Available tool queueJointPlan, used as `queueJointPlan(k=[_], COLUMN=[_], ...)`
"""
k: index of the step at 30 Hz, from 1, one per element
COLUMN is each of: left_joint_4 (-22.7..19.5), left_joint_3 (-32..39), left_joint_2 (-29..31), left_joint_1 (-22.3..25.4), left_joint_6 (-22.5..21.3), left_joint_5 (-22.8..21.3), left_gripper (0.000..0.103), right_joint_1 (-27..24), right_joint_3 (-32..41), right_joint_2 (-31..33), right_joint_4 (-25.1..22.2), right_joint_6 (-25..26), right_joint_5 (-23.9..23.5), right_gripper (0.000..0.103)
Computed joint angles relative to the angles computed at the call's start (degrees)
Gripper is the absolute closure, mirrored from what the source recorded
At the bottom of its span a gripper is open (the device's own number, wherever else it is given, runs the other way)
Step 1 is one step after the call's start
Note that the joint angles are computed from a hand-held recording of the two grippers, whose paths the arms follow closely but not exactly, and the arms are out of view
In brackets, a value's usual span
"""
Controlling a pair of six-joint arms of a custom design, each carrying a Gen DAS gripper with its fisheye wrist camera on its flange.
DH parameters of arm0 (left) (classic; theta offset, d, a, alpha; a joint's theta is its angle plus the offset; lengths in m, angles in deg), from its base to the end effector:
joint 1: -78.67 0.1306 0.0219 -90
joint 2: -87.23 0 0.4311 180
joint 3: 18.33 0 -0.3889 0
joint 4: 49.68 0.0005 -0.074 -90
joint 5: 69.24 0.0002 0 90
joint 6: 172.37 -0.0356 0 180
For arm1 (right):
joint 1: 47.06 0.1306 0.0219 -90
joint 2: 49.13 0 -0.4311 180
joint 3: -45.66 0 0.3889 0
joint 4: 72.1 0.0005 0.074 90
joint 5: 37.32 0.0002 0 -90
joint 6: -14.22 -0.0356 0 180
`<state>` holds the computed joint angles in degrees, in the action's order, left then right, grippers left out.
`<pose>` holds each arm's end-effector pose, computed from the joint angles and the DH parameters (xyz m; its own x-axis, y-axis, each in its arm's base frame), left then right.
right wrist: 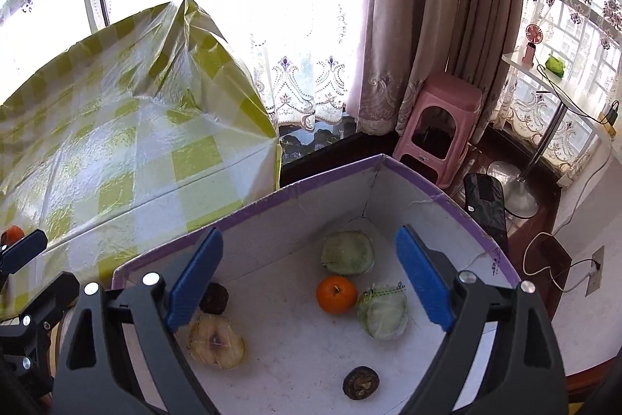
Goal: Organize fruits
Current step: 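Open both tools to drop the dark fruit and orange into the box, then move both open tools back to the remaining fruits on the table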
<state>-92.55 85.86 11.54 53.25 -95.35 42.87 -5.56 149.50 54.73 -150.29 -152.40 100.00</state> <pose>0.5319 -0.2682 0.4744 -0.4549 0.4466 -0.7704 0.7682 0.6345 -0.0858 0.4176 0.3338 0.4529 -0.4972 0.4407 -0.7474 0.6353 0.7716 0.0322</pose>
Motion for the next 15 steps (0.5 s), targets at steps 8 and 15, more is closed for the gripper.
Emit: queueJointPlan(k=[8,15], left_joint_4=[-1.0,-1.7], left_joint_3=[-1.8,-3.6], left_joint_2=[-2.0,-3.7], left_joint_1=[8.8,16.8], left_joint_6=[3.5,5.6], left_joint_5=[1.6,2.2], left_gripper=[0.031,0.031], right_joint_1=[3.2,4.8], right_joint_3=[6.9,14.5], right_joint_2=[4.0,9.9], right_joint_4=[4.3,9.7], right_joint_6=[8.2,16.5], right_joint_5=[3.2,-2.9], right_gripper=[0.011,0.010])
